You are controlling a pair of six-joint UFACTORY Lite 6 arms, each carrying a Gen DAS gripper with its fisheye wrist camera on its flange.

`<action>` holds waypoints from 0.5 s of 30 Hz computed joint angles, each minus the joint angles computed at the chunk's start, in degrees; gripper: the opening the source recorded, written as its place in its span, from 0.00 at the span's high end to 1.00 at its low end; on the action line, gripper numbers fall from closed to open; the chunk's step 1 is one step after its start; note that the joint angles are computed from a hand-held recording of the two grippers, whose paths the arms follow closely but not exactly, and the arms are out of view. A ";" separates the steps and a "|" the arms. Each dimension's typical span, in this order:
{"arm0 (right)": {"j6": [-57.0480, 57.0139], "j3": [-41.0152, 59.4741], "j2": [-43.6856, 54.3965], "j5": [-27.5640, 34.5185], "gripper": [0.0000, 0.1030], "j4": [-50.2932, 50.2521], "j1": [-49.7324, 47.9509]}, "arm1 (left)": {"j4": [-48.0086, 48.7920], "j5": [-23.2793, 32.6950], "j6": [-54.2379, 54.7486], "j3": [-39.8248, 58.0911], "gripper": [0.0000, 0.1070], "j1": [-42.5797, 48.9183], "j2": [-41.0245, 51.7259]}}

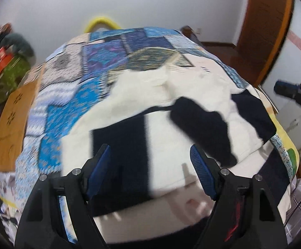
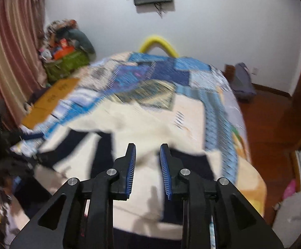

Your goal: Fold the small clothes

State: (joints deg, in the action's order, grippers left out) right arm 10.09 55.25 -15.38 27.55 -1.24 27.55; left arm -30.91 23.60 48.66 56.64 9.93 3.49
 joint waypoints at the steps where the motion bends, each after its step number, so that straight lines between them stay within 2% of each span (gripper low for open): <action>1: -1.68 -2.05 -1.10 0.00 0.78 0.81 -1.59 | 3.07 -0.73 -3.94 1.07 0.27 -2.81 1.31; 6: -10.09 -10.82 -3.55 -1.22 0.76 6.53 -9.22 | 14.17 -0.13 -19.23 9.58 0.28 -13.20 10.25; 12: -26.21 -16.30 -0.10 -4.19 0.76 21.87 -16.18 | 31.30 0.29 -38.11 20.71 0.28 -21.87 21.51; 15: -30.33 -17.97 0.58 -5.34 0.71 26.20 -16.32 | 40.18 2.68 -45.66 27.07 0.28 -24.78 28.44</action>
